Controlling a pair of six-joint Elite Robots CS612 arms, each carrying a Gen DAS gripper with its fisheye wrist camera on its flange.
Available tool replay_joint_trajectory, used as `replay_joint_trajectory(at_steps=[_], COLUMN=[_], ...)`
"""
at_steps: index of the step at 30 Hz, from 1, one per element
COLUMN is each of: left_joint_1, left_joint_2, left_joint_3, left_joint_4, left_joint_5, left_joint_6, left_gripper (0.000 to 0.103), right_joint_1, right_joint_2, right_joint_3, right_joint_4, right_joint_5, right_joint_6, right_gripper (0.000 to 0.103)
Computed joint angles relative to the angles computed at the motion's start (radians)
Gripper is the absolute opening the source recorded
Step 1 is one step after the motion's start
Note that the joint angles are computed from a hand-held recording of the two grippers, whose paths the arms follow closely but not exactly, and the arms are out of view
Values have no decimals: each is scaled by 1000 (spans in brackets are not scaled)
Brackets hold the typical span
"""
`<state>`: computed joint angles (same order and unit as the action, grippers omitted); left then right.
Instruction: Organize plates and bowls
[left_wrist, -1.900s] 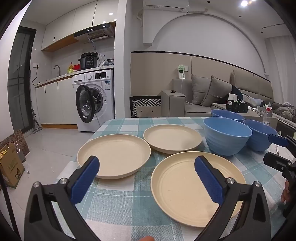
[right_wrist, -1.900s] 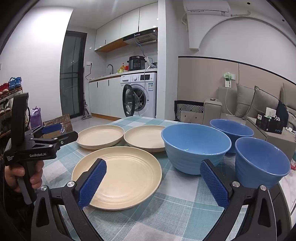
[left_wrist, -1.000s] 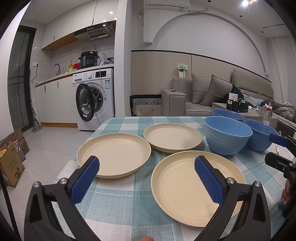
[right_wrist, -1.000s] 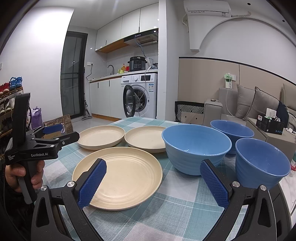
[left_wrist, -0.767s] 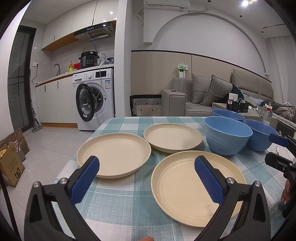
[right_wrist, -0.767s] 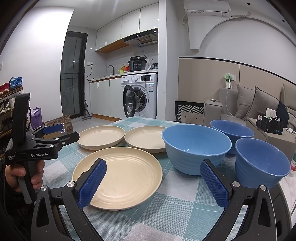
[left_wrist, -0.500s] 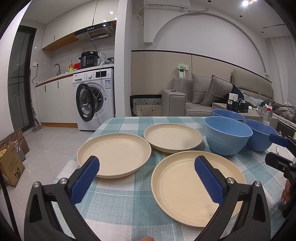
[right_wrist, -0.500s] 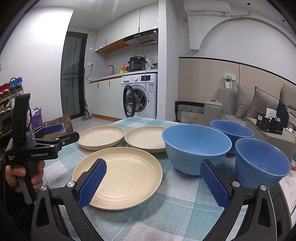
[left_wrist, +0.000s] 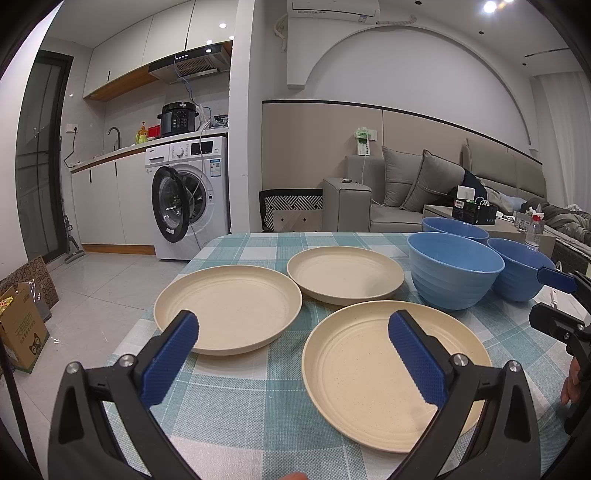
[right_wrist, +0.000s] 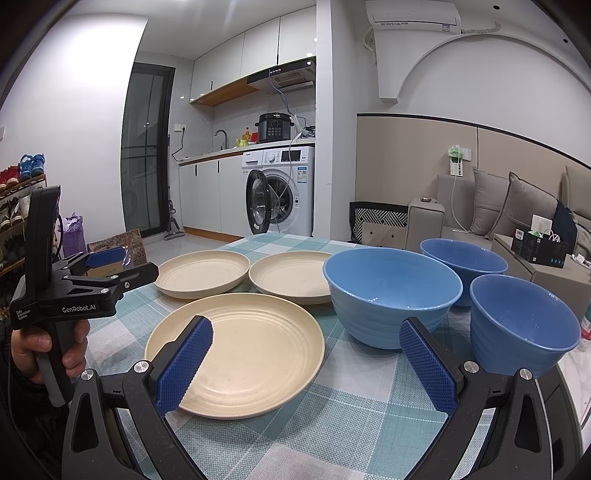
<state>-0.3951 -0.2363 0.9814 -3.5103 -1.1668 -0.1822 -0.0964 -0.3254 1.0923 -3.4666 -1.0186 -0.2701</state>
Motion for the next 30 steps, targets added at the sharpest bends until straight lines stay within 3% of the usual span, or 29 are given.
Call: replay_joint_trajectory(at_steps=[30], left_joint_1=[1], left_joint_2=[-5], left_joint_3=[9], left_joint_4=[-1], left_joint_5=[0], left_joint_6=[-6], left_gripper=[103], right_joint_1=[2], right_joint_2=[-16], right_joint_3=[30], right_joint_4=[-21], right_joint_5=[-15], right_joint_6=[1], right_gripper=[103])
